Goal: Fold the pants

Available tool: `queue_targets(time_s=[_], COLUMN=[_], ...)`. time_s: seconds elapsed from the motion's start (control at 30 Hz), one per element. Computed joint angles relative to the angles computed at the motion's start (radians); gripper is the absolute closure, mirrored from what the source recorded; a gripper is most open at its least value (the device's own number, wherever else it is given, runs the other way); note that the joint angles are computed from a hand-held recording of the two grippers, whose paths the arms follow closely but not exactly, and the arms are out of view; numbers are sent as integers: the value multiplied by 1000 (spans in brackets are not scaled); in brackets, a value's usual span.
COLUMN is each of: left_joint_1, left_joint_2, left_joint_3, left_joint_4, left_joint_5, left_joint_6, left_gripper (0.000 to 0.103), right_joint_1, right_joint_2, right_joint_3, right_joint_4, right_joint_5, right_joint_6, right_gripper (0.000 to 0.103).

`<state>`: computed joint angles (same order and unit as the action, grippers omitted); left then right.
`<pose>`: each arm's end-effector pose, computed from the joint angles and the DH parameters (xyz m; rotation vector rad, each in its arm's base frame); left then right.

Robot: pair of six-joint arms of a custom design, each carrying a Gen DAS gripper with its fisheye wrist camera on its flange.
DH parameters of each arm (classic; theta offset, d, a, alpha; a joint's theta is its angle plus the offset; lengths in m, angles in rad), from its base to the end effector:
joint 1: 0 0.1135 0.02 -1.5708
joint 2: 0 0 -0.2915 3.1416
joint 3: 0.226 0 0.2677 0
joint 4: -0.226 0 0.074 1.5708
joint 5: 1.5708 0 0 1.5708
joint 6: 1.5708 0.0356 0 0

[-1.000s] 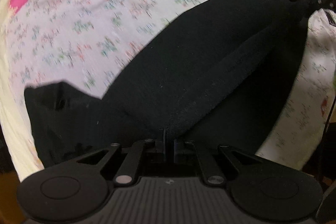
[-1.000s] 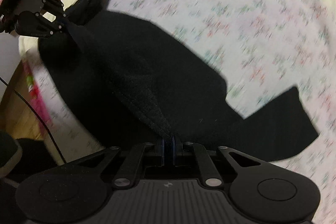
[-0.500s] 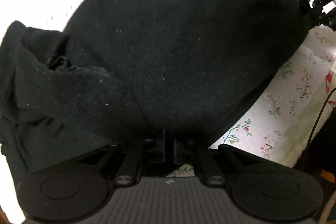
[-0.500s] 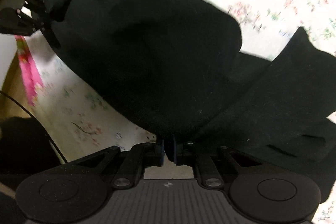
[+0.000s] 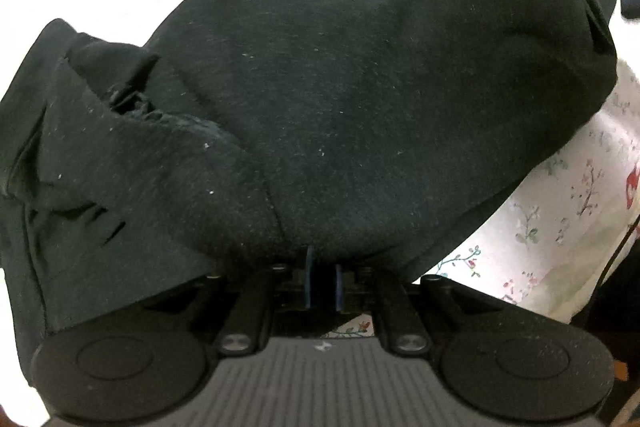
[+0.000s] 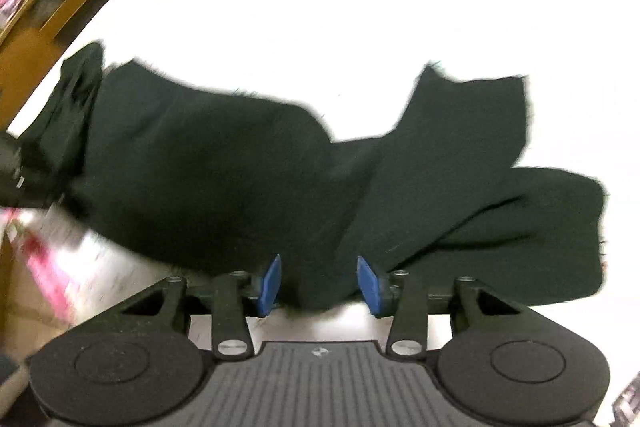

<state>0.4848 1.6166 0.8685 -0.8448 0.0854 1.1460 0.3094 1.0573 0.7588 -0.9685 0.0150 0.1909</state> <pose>0.2341 0.1199 0.1617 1.0025 2.9254 -0.1155 0.1684 0.0533 0.2434 -0.1650 2.8375 0.0870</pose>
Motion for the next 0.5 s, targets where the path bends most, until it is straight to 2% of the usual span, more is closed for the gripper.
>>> queue_targets(time_s=[0.07,0.13,0.23,0.33,0.4,0.5], left_joint_1=[-7,-19,-42,-55,-47,-30], left_joint_2=[-4,-28,-24,-28,-19,-6], left_joint_3=[-16,-39,-36,-34,-22,-18], left_joint_4=[15,11,10,5,-5,-6], left_joint_5=[-2,-5,-6,7,18,33], left_joint_6=[2,-22,-50,-57,-66,-66], left_gripper=[82,81,81,80,79,79], right_joint_1=[-25,-71,-17,63,39,8], right_joint_2=[9,60,133,265,351,484], right_joint_3=[6,22,9,4,5,25], right_joint_4=[7,61,217,356,440,495], right_joint_5=[69,92,185,341,353,396], right_joint_6=[35,46,90,122,133,119], right_gripper=[68,68,68,62,62,62])
